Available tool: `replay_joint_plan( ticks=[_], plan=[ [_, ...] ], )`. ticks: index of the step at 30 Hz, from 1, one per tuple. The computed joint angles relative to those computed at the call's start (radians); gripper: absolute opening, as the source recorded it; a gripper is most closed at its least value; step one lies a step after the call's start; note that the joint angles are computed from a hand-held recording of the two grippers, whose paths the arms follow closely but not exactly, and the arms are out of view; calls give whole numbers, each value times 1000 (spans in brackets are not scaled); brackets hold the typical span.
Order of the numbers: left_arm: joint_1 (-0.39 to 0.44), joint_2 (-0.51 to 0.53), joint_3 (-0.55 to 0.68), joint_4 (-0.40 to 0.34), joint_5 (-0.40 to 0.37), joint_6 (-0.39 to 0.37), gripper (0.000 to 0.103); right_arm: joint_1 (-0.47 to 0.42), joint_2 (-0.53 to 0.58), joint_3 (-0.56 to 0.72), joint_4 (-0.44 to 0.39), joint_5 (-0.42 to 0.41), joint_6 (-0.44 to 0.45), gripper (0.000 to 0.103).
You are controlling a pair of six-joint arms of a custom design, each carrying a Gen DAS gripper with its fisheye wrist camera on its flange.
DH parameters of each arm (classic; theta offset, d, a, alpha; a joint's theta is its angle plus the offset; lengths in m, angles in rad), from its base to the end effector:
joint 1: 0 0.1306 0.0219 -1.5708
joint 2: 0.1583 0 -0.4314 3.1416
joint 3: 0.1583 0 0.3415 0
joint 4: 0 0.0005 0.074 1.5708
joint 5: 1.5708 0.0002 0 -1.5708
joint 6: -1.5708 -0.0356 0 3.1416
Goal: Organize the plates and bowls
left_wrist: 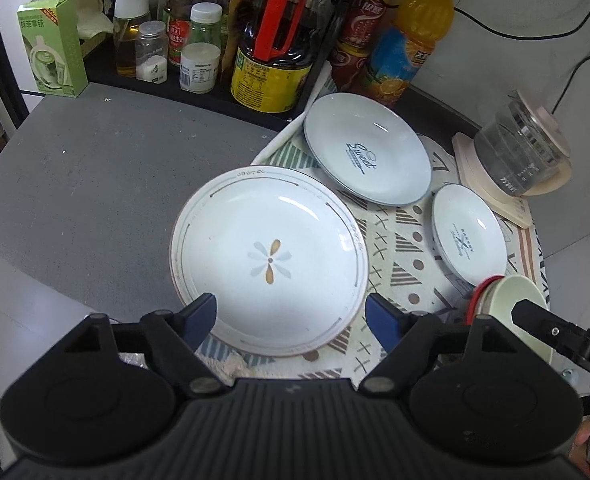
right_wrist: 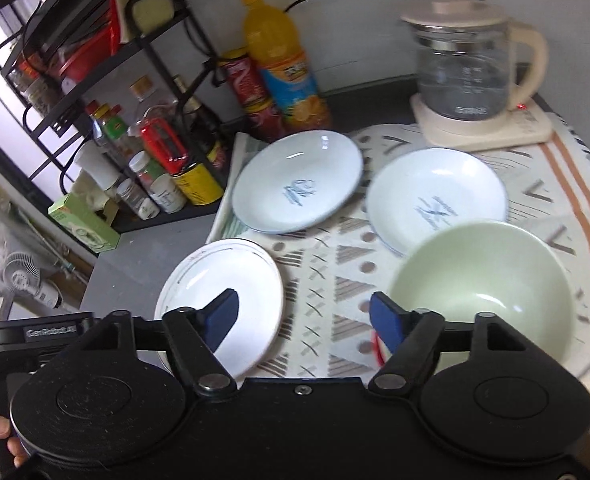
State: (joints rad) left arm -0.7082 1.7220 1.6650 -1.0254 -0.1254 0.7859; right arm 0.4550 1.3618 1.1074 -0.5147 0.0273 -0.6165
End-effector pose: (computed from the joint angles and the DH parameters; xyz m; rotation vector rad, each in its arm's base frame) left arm 0.4168 -0.3517 0.4254 -0.1460 2.6771 -0.3304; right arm 0.3682 0.1785 0.3991 0.2069 2.3851 0.4898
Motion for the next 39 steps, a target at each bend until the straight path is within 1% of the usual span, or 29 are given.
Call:
replay_joint_plan(
  ticks=[4, 7, 10, 15, 16, 18, 19, 20, 23, 24, 26, 27, 28, 29, 32, 34, 36, 39],
  plan=[
    [40, 32, 28, 7, 29, -34, 80, 1, 62, 60, -12, 7, 23, 81],
    [70, 65, 63, 0, 60, -63, 80, -11, 109, 108, -28, -6, -3, 81],
    [98, 109, 121, -13, 94, -102, 80, -15, 157, 168, -64, 6, 9, 81],
    [137, 182, 228, -20, 124, -126, 80, -42, 221, 248, -93, -7, -22, 80],
    [143, 195, 246, -17, 130, -129, 80, -47, 235, 260, -94, -7, -33, 79],
    [156, 223, 281, -7, 147, -135, 80, -59, 265, 284, -100, -14, -62, 73],
    [163, 235, 295, 1, 162, -133, 79, -65, 280, 293, -102, -21, -82, 69],
    [170, 246, 305, 14, 174, -132, 79, -71, 295, 300, -97, -30, -105, 64],
    [182, 288, 349, 25, 186, -147, 76, -88, 328, 299, -51, -54, -188, 56],
    [188, 303, 364, 24, 196, -149, 74, -93, 338, 297, -34, -60, -214, 54],
    [200, 330, 390, 23, 221, -148, 69, -101, 353, 284, 11, -78, -264, 45],
    [206, 344, 403, 21, 235, -144, 65, -105, 364, 288, 18, -88, -278, 43],
    [212, 356, 411, 26, 251, -135, 62, -108, 375, 293, 13, -90, -290, 38],
    [217, 366, 416, 33, 267, -124, 59, -110, 385, 299, 8, -90, -297, 37],
    [226, 406, 451, 26, 301, -114, 52, -114, 414, 320, -8, -78, -305, 37],
    [229, 424, 458, 40, 323, -111, 49, -120, 429, 322, 2, -88, -325, 37],
    [232, 444, 472, 40, 338, -105, 43, -123, 443, 322, 11, -101, -344, 37],
    [235, 469, 486, 41, 361, -88, 37, -122, 464, 335, -5, -102, -362, 36]
  ],
)
